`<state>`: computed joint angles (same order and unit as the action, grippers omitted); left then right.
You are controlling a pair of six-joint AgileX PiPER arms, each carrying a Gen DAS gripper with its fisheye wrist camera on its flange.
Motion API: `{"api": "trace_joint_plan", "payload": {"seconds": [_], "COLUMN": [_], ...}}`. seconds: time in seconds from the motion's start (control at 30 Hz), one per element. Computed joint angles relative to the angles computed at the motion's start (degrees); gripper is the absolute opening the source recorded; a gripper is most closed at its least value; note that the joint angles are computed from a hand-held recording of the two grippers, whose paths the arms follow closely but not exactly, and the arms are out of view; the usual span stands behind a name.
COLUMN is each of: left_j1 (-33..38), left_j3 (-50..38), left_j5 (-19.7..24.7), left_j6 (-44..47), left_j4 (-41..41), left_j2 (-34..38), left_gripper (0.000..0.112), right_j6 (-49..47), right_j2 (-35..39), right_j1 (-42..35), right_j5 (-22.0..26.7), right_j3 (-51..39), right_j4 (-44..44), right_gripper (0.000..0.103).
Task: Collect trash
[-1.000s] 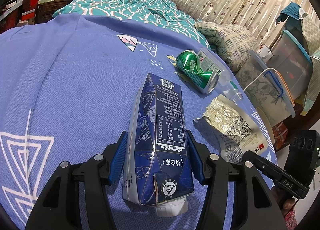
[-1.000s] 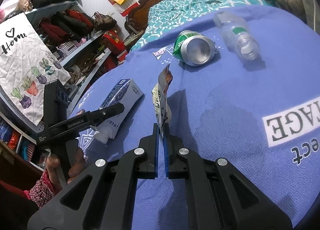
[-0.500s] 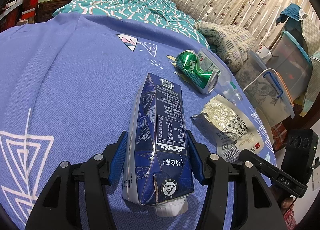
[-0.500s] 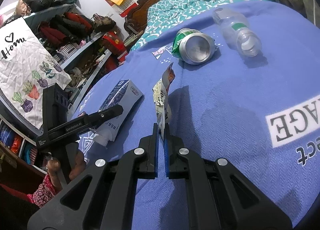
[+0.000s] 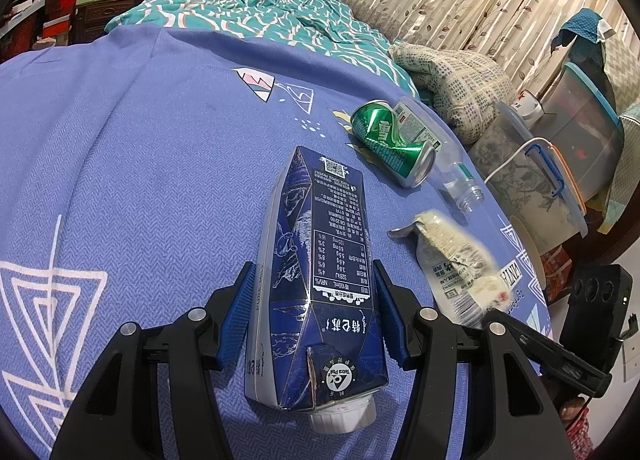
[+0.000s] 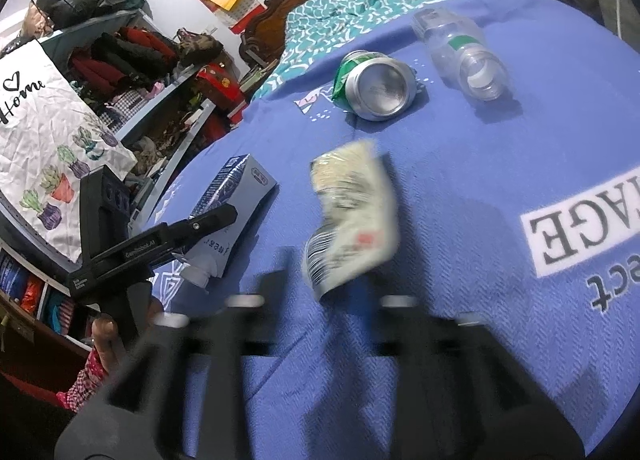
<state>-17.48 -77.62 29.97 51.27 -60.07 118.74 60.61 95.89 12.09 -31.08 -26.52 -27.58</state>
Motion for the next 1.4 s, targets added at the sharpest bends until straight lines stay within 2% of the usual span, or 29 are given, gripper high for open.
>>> {"api": "trace_joint_plan", "payload": {"seconds": [0.07,0.2,0.3,0.63,0.7,0.77,0.87,0.97,1.03,1.17,1.3,1.4], "left_j1": [-0.1,0.2,-0.1,-0.2,-0.4,-0.9,-0.8,-1.6,-1.6,-5.0,-10.6,-15.1], "left_j3": [0.0,0.0,0.1,0.6,0.6,0.8,0.5,-0.2,-1.4,-3.5,-11.7,-22.6], "left_j5": [0.0,0.2,0.2,0.2,0.1,0.0,0.5,2.0,5.3,7.2,11.2,15.3], "left_j6": [-0.1,0.2,0.0,0.3,0.1,0.1,-0.3,-1.2,-1.5,-3.0,-9.3,-16.5], "left_j4": [0.0,-0.1,-0.2,-0.4,-0.3,-0.3,0.7,1.1,0.3,1.5,5.8,11.1], "left_j2": [0.0,0.0,-0.1,-0.6,-0.7,-1.0,-0.9,-0.7,0.1,0.3,3.4,8.7], "left_gripper": [0.054,0.054,0.054,0.053,0.053,0.053,0.053,0.053,0.053,0.053,0.053,0.053], "right_j6": [-3.9,-4.5,-2.0,7.6,9.5,14.3,15.1,9.1,7.7,5.3,3.8,5.9], "right_j2": [-0.8,-1.3,-1.1,2.0,2.7,4.1,5.0,1.7,-0.5,-6.3,-13.5,-19.4], "right_j1": [1.0,1.1,-0.2,-5.3,-5.8,-6.8,-8.2,-6.3,-6.6,-8.6,-14.6,-23.9], "right_j5": [0.4,2.2,2.6,-1.4,-0.8,-0.5,-2.7,-0.5,-1.2,-1.8,-2.5,-4.0], "right_j3": [0.7,0.4,0.2,-1.2,-2.4,-4.0,-3.7,-2.3,-0.7,3.9,10.2,15.2], "right_j4": [3.9,4.4,1.7,-7.9,-9.9,-14.5,-14.8,-9.6,-9.7,-8.3,-8.3,-14.2], "right_gripper": [0.069,0.069,0.069,0.067,0.057,0.021,0.012,0.006,0.003,0.003,0.003,0.003]}}
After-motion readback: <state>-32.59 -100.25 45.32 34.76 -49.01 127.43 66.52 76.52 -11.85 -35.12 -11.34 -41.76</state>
